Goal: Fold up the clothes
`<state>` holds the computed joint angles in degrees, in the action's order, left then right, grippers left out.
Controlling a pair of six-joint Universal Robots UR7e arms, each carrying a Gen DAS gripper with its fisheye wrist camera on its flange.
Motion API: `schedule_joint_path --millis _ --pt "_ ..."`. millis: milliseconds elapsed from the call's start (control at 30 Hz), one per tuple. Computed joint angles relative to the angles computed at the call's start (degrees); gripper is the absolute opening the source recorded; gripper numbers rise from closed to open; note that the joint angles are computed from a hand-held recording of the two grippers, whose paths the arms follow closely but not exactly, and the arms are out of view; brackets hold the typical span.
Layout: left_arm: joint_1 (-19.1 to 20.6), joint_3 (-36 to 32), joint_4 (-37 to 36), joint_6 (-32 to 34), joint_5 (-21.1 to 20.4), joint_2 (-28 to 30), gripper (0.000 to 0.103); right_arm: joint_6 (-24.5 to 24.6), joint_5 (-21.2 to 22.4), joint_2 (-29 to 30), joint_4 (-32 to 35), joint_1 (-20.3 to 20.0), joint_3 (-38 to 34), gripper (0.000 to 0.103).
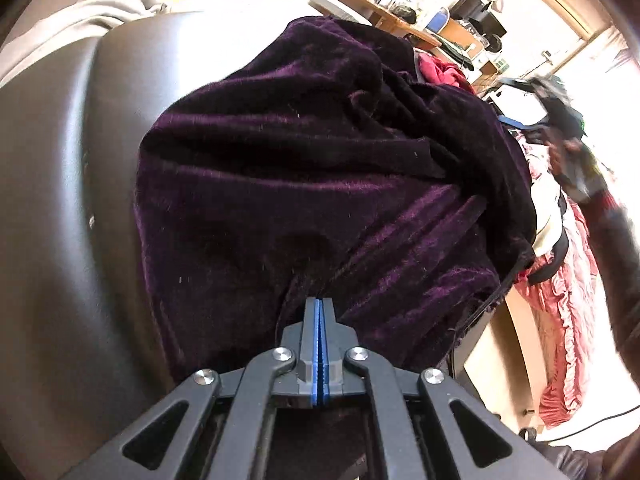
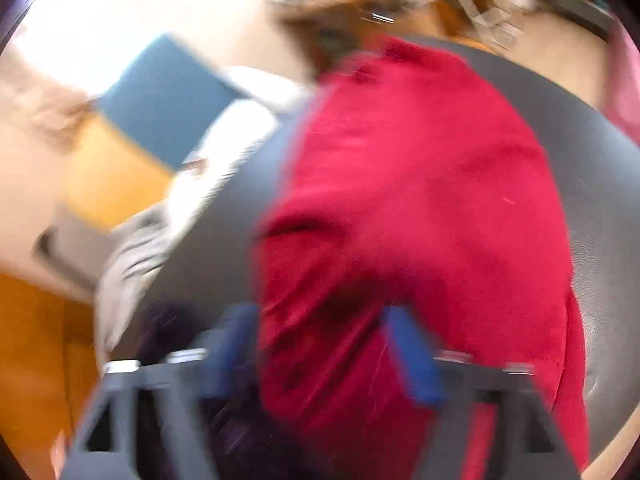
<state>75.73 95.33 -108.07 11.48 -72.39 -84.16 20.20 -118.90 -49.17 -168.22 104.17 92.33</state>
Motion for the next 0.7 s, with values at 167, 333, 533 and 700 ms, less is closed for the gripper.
schedule_joint_path --millis 167,333,533,700 --pt "1.04 1.82 0.3 -3.08 -1.6 -3.74 0.002 -5.24 -0.36 -4.08 -6.53 7.86 11.37 0.098" --pt "2.18 3.45 -2.04 -5.68 -3.88 -5.07 0.002 -3.24 -4.92 -2.48 -12.02 12.99 20.1 0.098" --pt "1.54 4.22 -4.52 -4.49 -2.61 -4.37 0.007 7.75 -10.01 2.61 -15.09 11.67 23.0 0.076" --pt "0.76 4.53 -8.33 -3.4 -3.71 -4.97 0.018 7.15 -16.99 2.56 -19.79 15.39 23.85 0.017"
